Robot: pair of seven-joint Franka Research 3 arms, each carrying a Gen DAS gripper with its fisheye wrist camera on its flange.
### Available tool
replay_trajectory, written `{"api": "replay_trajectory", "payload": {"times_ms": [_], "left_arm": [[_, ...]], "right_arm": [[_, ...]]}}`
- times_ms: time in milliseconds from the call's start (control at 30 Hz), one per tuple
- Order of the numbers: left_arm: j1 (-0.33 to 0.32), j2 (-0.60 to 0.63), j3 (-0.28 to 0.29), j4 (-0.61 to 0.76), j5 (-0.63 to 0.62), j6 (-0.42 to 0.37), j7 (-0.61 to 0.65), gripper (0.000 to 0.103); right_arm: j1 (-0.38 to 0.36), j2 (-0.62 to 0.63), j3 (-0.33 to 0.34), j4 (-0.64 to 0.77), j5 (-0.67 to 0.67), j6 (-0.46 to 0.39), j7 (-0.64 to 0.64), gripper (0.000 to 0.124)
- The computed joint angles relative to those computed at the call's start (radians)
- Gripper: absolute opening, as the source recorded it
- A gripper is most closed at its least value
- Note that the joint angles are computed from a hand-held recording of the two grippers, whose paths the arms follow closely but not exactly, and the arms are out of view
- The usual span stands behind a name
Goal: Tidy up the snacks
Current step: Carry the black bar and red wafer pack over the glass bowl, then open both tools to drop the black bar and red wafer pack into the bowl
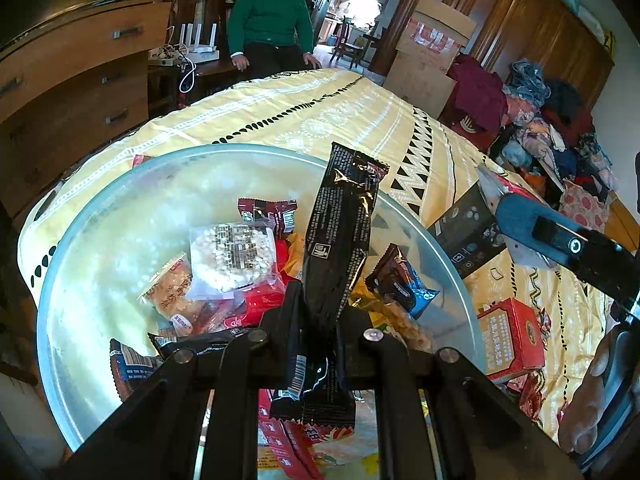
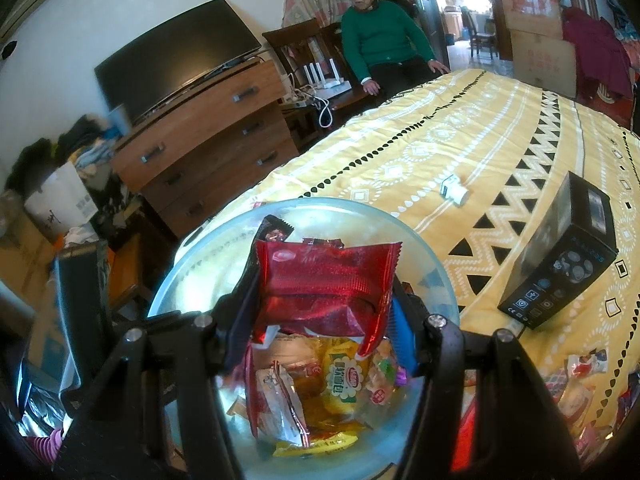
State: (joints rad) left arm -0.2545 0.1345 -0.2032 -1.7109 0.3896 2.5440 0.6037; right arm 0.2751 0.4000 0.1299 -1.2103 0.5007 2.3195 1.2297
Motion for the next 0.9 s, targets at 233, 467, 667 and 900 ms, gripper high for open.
{"api": "replay_trajectory", "payload": {"times_ms": [233, 467, 667, 900], "left_arm": [[-0.004, 0.010, 0.002, 0.008, -0.004, -0.034, -0.023, 0.024], [-0.014, 0.000, 0.009, 0.005, 0.062, -0.049, -0.104, 0.075], [-0.017, 0.000, 0.001, 0.011, 0.057, -0.058, -0.105, 0.075], [-0.065, -0.037, -0.009, 0.038, 0.289, -0.054, -0.160, 0.075]], "right_arm": [[-0.005, 0.016, 0.002, 0.010, 0.009, -0.012, 0.004, 0.066], [-0.004, -0.024, -0.010, -0.052, -0.009, 0.012, 0.023, 0.090], [0.011, -0.127, -0.017, -0.181, -0.044, 0.133, -0.031, 0.090], [0.034, -0.396, -0.011, -0.565, 0.033, 0.602, -0.222, 0.095]]}}
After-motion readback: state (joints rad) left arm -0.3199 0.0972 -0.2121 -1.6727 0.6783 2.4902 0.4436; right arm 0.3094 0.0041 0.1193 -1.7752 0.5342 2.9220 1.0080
